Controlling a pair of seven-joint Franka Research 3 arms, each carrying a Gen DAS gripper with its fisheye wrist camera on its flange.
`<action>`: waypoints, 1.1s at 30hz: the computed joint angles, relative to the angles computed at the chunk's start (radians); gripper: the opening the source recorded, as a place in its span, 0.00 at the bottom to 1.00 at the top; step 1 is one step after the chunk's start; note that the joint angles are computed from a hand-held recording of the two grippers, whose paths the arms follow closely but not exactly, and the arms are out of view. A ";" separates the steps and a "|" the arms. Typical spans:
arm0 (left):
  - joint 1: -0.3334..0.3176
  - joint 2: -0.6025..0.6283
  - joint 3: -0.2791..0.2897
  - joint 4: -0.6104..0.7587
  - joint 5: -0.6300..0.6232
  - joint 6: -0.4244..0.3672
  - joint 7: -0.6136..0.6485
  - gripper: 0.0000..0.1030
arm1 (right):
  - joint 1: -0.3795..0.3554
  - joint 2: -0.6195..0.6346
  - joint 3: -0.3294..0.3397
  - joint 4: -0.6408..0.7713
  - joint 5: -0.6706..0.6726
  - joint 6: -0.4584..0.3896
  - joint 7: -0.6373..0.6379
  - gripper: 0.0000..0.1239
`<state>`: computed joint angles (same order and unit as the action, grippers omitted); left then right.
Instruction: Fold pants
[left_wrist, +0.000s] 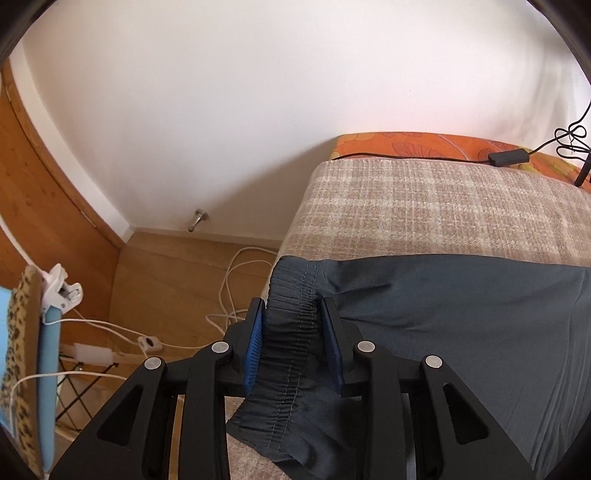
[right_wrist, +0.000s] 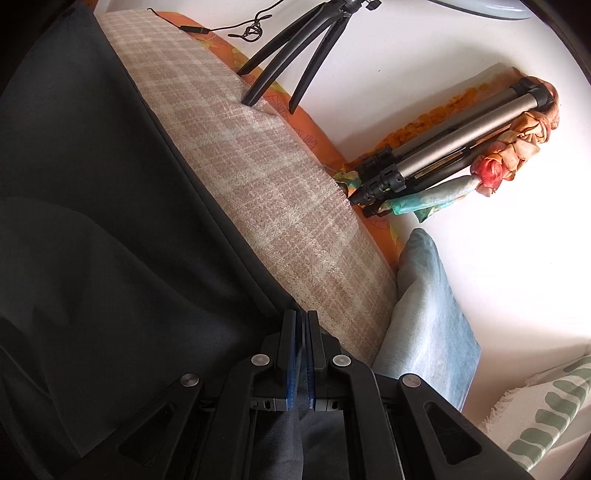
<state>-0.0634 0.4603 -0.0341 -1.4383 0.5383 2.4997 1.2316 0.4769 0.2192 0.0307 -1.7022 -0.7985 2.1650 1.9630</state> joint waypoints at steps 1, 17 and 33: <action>-0.008 0.006 0.007 0.008 0.010 -0.013 -0.011 0.36 | -0.001 0.002 0.000 0.003 0.005 -0.002 0.000 0.13; 0.043 -0.114 -0.037 -0.172 -0.044 0.059 0.029 0.49 | -0.002 -0.284 0.147 -0.216 0.432 0.201 -0.112 0.44; 0.029 -0.084 -0.018 -0.167 -0.052 0.033 0.001 0.50 | 0.074 -0.182 0.154 -0.175 0.503 0.076 -0.218 0.01</action>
